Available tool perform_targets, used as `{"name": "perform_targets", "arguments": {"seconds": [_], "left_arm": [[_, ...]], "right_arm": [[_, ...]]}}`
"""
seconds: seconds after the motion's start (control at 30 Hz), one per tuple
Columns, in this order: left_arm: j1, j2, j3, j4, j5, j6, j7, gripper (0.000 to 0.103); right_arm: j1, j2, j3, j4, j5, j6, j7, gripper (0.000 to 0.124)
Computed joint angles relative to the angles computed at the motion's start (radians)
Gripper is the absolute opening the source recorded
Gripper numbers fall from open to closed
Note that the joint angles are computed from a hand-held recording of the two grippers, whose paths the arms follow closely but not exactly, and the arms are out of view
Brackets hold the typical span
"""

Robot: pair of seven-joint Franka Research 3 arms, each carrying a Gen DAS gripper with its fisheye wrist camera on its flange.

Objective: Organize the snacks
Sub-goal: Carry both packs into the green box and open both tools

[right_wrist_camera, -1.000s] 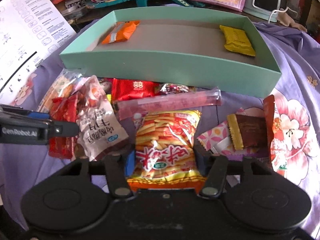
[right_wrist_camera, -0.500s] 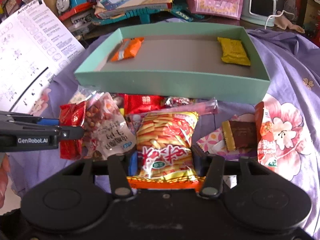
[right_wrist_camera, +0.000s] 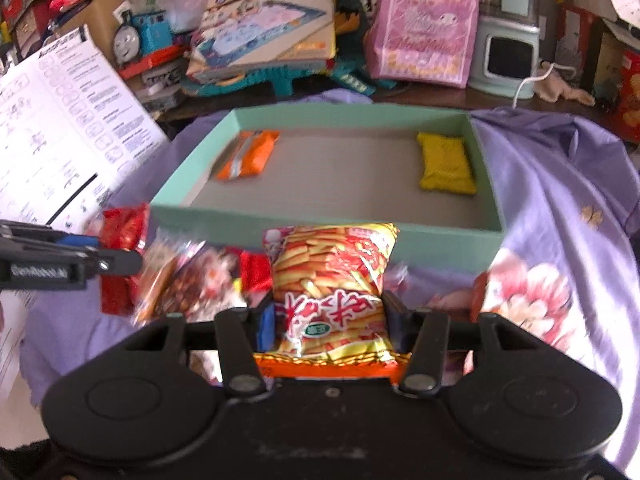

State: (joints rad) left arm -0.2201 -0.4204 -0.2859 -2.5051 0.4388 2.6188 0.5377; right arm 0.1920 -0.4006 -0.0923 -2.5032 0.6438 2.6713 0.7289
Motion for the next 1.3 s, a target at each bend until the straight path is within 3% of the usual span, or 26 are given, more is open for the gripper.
{"name": "perform_targets", "arguments": {"seconds": [0.27, 0.53, 0.8, 0.9, 0.97, 1.07, 1.13, 1.3], "left_arm": [[0.078, 0.151, 0.036, 0.186, 0.083, -0.007, 0.071, 0.038], [0.087, 0.391, 0.087, 0.386, 0.069, -0.049, 0.195, 0.038], [0.085, 0.473, 0.116, 0.414, 0.05, -0.057, 0.225, 0.041], [0.08, 0.478, 0.12, 0.411, 0.079, -0.069, 0.198, 0.049], [0.076, 0.473, 0.122, 0.403, 0.108, -0.066, 0.161, 0.071], [0.075, 0.447, 0.122, 0.382, 0.15, -0.045, 0.087, 0.096], [0.07, 0.423, 0.116, 0.374, 0.225, -0.062, 0.015, 0.1], [0.069, 0.353, 0.095, 0.341, 0.204, -0.051, 0.007, 0.103]], "right_arm": [[-0.03, 0.167, 0.005, 0.204, -0.008, 0.007, 0.043, 0.051], [-0.081, 0.416, 0.046, 0.453, -0.079, -0.017, 0.153, 0.051], [-0.118, 0.575, 0.068, 0.574, -0.191, -0.058, 0.265, 0.052], [-0.127, 0.591, 0.071, 0.58, -0.21, -0.071, 0.28, 0.06], [-0.134, 0.592, 0.076, 0.579, -0.2, -0.074, 0.28, 0.083], [-0.147, 0.562, 0.092, 0.548, -0.131, -0.049, 0.233, 0.098], [-0.139, 0.528, 0.093, 0.51, -0.127, 0.002, 0.221, 0.103], [-0.123, 0.445, 0.095, 0.447, -0.082, 0.027, 0.146, 0.103]]}}
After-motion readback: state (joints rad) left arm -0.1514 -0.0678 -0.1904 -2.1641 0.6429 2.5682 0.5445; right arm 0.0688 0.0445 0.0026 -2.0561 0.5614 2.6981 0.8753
